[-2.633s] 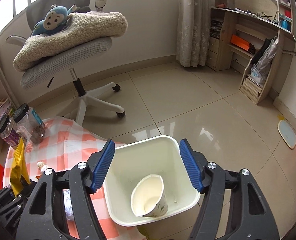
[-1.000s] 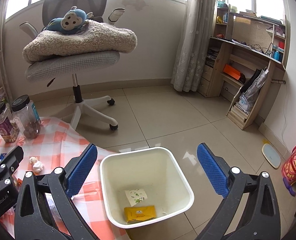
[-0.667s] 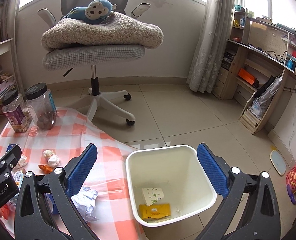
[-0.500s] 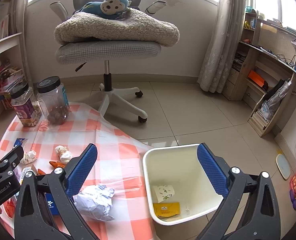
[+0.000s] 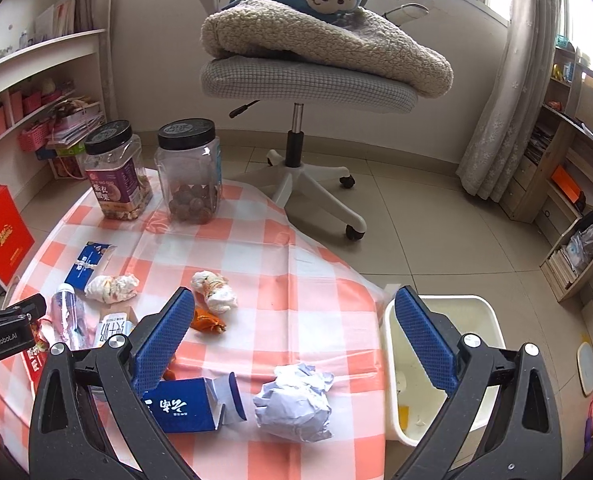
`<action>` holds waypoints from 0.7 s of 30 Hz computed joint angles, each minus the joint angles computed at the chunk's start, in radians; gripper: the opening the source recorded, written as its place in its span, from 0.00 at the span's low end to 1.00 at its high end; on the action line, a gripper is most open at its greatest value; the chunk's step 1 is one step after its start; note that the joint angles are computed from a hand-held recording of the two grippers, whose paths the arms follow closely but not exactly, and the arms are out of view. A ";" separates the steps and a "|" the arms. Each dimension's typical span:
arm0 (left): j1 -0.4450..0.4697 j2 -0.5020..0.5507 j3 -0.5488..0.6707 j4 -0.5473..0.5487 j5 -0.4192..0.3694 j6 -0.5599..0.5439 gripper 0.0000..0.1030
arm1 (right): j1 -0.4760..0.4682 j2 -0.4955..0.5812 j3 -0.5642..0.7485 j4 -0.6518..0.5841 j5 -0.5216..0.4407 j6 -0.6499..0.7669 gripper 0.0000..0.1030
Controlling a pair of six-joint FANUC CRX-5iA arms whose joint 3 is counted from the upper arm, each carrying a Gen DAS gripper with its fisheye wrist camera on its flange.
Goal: Collect trash
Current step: 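Move both grippers back over the table toward the red wrapper and bottle, then grasp the red noodle wrapper with the left gripper while the right gripper grasps the water bottle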
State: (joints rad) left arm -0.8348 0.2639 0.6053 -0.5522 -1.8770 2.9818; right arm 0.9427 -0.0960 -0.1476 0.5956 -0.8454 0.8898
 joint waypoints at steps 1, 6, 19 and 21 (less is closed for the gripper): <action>0.019 -0.035 -0.059 0.045 0.030 0.039 0.87 | 0.007 0.004 0.005 -0.007 -0.001 0.007 0.93; 0.103 -0.195 -0.331 0.220 0.225 0.184 0.87 | 0.036 0.023 0.018 -0.028 -0.007 0.031 0.93; 0.214 -0.355 -0.632 0.403 0.499 0.307 0.87 | 0.071 0.057 0.040 -0.065 -0.027 0.088 0.93; 0.225 -0.359 -0.643 0.412 0.524 0.308 0.87 | 0.072 0.058 0.036 -0.057 -0.027 0.088 0.93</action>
State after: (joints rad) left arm -0.6099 -0.0947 -0.0376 -0.1404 -1.3533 3.2897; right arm 1.0144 -0.0384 -0.1121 0.5389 -0.8721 0.9774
